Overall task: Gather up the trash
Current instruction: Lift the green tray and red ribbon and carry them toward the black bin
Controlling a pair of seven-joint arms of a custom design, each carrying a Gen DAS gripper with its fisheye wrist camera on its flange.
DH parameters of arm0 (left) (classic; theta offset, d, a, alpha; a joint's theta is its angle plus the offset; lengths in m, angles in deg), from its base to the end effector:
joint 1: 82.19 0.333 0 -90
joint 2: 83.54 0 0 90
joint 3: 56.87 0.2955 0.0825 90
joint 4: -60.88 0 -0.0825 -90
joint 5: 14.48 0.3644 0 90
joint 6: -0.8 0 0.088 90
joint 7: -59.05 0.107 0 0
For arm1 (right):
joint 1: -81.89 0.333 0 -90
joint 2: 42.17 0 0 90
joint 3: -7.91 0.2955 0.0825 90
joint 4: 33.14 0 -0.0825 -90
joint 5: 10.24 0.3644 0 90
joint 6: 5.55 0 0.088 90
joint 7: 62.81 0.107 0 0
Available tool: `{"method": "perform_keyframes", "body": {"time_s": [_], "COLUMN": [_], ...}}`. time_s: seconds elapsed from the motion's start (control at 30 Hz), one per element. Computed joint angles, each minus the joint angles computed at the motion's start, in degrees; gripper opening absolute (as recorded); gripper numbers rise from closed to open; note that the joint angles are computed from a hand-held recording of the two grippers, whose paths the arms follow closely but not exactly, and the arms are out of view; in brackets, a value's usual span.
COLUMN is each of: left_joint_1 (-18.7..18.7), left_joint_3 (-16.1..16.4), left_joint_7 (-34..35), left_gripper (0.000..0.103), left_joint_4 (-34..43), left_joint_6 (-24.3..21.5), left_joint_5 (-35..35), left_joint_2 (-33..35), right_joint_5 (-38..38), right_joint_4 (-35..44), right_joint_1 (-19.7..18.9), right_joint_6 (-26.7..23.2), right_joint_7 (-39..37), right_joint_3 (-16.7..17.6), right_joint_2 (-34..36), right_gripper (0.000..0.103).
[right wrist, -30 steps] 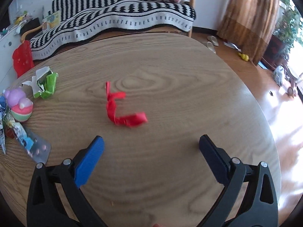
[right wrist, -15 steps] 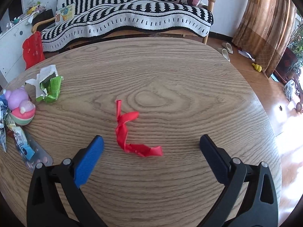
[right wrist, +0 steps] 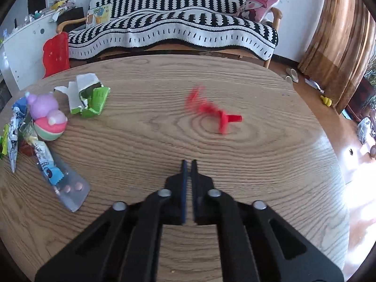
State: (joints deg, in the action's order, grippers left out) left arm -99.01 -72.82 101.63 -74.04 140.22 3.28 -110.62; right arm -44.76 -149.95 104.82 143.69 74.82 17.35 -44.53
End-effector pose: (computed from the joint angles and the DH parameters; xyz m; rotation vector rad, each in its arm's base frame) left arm 0.3680 -0.2525 0.5470 -1.9251 1.7986 -0.6539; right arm 0.4728 0.3151 0.5145 -1.9214 1.6300 -0.6705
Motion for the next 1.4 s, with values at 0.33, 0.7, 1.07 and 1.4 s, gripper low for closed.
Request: {"method": "perform_keyframes", "body": {"time_s": [0.33,0.7,1.07,1.4], "left_joint_1": [-1.75,-1.41,-0.70,-0.65], "left_joint_3": [0.58,1.29,0.72,-0.63], "left_joint_7": [1.58,5.14,6.49,4.17], "left_gripper": [0.032,0.032,0.032,0.032], "left_joint_4": [-1.11,-1.10,-1.31,-0.26], "left_joint_6": [2.48,2.16,1.31,-0.96], "left_joint_5": [-2.38,-3.54,-2.35,-0.42], "left_joint_2": [-1.09,-0.46,-0.77,-0.43], "right_joint_5": [-4.17,2.93,13.67,21.70], "right_joint_4": [-3.40,21.83,43.54,57.87], "right_joint_1": [-3.66,-2.54,-0.75,3.37], "right_joint_6": [4.69,-4.51,-15.95,-23.05], "right_joint_7": [10.49,-4.76,-37.89,-43.88], "right_joint_3": [1.55,-2.50,-6.01,-10.62], "right_joint_2": [-4.76,14.50,29.32,37.77], "right_gripper": [0.003,0.091,0.061,0.013]}}
